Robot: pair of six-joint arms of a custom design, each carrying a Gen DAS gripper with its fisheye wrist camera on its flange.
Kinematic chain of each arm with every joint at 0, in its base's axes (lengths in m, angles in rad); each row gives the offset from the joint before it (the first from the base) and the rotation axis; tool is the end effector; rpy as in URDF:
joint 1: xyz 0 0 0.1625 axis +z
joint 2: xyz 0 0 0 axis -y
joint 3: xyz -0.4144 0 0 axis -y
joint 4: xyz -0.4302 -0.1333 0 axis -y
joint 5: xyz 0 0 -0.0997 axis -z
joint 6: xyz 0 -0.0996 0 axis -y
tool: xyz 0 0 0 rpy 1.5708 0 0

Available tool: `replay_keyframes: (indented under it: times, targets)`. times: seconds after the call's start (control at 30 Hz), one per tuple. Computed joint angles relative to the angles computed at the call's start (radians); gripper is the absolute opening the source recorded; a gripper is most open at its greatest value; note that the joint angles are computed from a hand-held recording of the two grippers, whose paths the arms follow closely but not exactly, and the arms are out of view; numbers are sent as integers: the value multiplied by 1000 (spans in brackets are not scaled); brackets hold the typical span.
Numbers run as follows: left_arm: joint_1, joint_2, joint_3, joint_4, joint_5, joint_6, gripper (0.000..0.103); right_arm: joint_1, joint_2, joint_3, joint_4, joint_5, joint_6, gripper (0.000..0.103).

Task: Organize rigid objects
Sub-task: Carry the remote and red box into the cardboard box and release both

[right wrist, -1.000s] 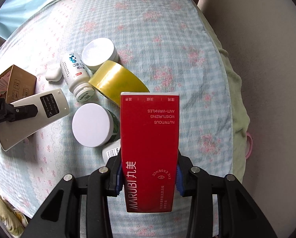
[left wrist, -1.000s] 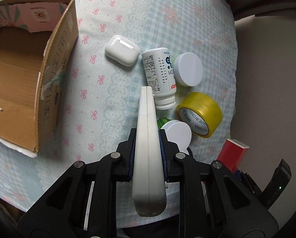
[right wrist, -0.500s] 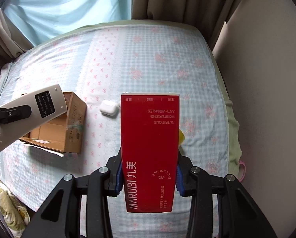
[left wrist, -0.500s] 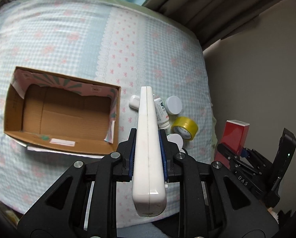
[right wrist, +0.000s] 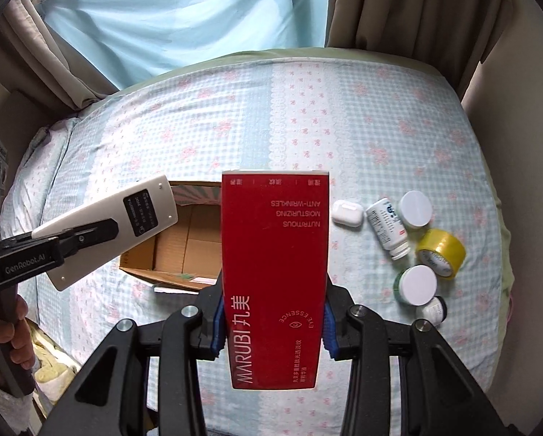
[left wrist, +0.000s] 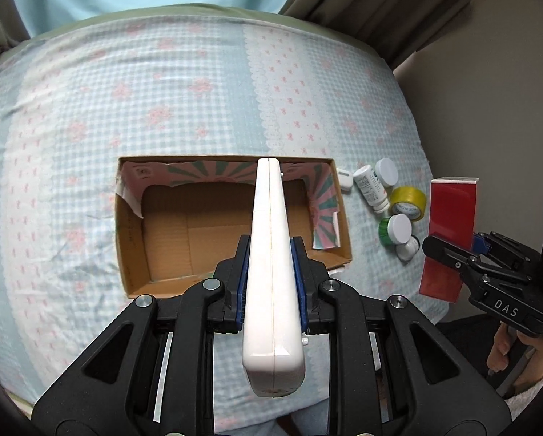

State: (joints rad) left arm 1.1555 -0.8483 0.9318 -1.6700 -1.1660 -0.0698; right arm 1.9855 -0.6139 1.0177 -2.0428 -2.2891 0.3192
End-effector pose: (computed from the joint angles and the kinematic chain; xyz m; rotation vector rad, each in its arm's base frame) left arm -0.1665 -0.8051 0.3475 0.4680 2.7080 -0.1564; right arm 0.4000 -0.7405 0.1642 0.0861 -2.4622 0.4103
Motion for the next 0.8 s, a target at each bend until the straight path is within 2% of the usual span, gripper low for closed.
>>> replay_keyframes:
  times: [0.27,0.4,0.53,0.67,0.73,0.77,0.8]
  targets:
    - [90,88,-90,45,6,171,18,-31,151,-121,46,47,101,38]
    - [122,129,-118,51,-6,241,18,-58,210,-171,63,39,140,38]
    - [141,158,-133,44,-5,283,18,-82,253,-218,107,27,165,38]
    - [150,186,-170,55,-38,318,18,-101,279,-247,130,28,175,38]
    - [145,183,-157,17,-15,345,19,-112,283,-251,125,49,186,38]
    - [139,179,-144,-7,16,357,20,-116,289,-259,129,52,183,38]
    - [134,177,-137,-26,43,369,33,-119,298,-274,140,48,179,38]
